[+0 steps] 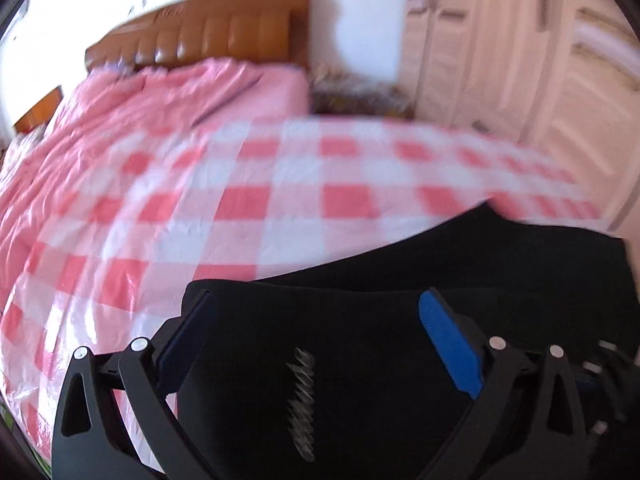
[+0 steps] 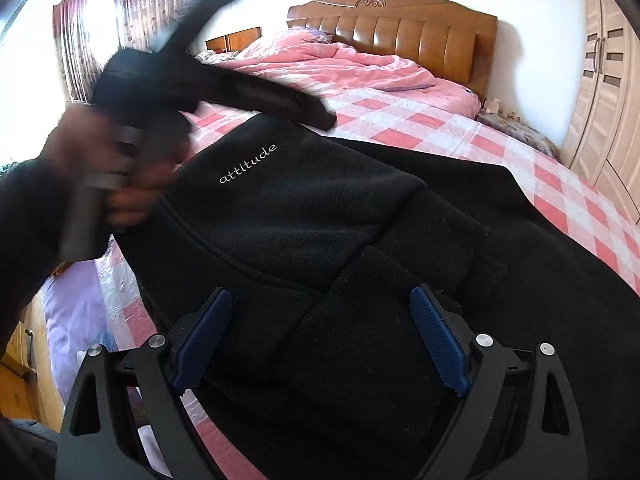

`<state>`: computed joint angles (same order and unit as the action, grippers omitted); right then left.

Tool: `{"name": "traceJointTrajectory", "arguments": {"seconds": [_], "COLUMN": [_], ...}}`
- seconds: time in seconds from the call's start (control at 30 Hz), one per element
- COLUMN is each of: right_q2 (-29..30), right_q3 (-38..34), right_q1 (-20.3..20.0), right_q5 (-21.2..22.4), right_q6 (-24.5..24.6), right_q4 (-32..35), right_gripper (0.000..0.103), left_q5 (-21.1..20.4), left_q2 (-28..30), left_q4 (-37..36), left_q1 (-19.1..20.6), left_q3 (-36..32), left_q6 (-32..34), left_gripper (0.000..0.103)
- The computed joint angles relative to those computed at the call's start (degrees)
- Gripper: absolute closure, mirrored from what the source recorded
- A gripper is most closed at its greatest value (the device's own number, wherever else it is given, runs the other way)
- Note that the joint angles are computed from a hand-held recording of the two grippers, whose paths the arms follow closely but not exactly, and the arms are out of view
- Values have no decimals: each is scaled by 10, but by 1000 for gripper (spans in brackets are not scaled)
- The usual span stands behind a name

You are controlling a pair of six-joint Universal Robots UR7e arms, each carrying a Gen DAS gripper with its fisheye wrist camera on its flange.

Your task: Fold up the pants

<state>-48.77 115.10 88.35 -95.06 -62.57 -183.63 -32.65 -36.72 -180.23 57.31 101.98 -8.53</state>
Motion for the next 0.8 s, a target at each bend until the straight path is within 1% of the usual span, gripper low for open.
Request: {"name": "traceJointTrajectory", "arguments": {"seconds": [0.03, 0.07, 0.1, 0.13, 0.2, 0.27, 0.4, 0.47, 0.5, 0.53, 0.67, 0.8], "right_q2": [-1, -2, -1, -1, -2, -6, -25, -22, -22, -24, -23, -26], "right_q3": [1, 0, -1, -1, -2, -1, 11, 10, 9, 10, 12, 20], "right_q1": [-1, -2, -2, -3, -4, 2, -4, -9, -11, -17, -15, -23], "right_q5": [2, 6, 7, 10, 11, 1, 16, 3, 6, 18, 16, 31], "right_q6": [0, 0, 0, 0, 3, 11, 19, 14, 15, 17, 13, 7], "right_q4": [2, 6, 8, 7, 11, 11, 17, 21, 25, 30, 27, 19], "right_gripper": [15, 15, 15, 15, 15, 15, 15, 14, 14, 13, 13, 13], "left_q5": [-6, -12, -10, -4, 8, 16, 35, 45, 50, 53, 59, 63], "left_q2": [-2, -4, -1, 0, 4, 7, 17, 19, 21, 23, 26, 28], "left_q4": [26, 27, 5, 0, 5, 2, -10, -13, -13, -14, -17, -18], "left_q1": [11, 17, 17, 15, 14, 13, 11, 8, 7, 6, 6, 5], "left_q3": [-5, -4, 2, 3, 0, -3, -10, -9, -9, -10, -12, -14], "left_q6": [-21, -27, -14, -10, -7, -1, 14, 14, 16, 18, 22, 22], "left_gripper": [2, 2, 2, 2, 2, 2, 2, 1, 1, 1, 1, 1]}}
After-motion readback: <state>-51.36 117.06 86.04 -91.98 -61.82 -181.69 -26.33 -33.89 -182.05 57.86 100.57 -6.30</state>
